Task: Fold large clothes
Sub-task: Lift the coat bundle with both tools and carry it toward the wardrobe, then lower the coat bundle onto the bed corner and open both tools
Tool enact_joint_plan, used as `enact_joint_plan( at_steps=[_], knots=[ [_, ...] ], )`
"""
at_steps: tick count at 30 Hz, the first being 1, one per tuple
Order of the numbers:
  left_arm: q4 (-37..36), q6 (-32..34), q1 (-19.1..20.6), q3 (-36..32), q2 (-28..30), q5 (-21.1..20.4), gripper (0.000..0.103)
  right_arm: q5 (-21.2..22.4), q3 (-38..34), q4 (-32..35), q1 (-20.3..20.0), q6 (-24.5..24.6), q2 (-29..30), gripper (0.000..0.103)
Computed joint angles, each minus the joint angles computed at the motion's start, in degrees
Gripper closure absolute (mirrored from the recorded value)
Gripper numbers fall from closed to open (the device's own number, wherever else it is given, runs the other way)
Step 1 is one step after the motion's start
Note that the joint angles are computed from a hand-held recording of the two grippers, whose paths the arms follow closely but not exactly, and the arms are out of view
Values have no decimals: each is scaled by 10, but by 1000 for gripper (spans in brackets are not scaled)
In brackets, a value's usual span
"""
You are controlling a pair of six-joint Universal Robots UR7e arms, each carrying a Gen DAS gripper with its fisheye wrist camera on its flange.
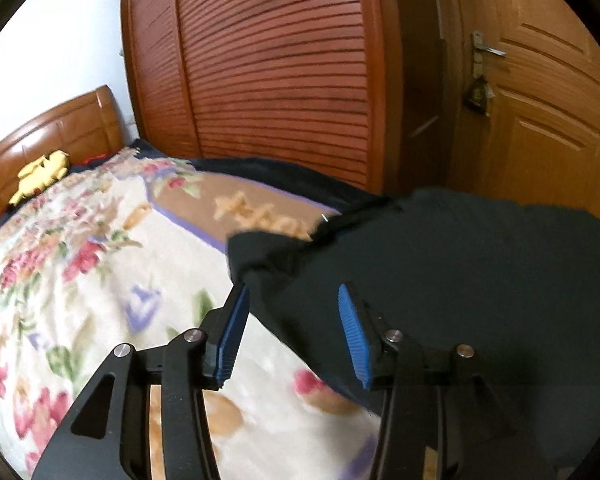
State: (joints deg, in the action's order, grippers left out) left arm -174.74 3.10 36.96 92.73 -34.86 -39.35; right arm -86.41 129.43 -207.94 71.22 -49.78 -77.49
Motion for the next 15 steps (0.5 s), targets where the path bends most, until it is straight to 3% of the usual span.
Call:
enact_joint_plan(
  at_steps=[3,6,7,8,10,15],
  knots=[
    [-22,-4,-4,33,-2,-9,56,-10,5,-13,3,10,-7,83],
    [-46,-4,-7,64,-11,-16,55,-13,10,-35,9,11,-16,58],
    [-51,-6,-9,78,-17,-19,49,-12,16,-44,11,10,-23,50],
    [-54,-6,-10,87,-22,-22,34,-7,19,-52,13,7,-29,49],
    [-64,-13,-11,115,-39,-43,16,-3,22,-61,22,0,-38,48],
    [-90,-41,-27,187,-76,-19,16,5,14,-56,54,-10,-46,47]
  ],
)
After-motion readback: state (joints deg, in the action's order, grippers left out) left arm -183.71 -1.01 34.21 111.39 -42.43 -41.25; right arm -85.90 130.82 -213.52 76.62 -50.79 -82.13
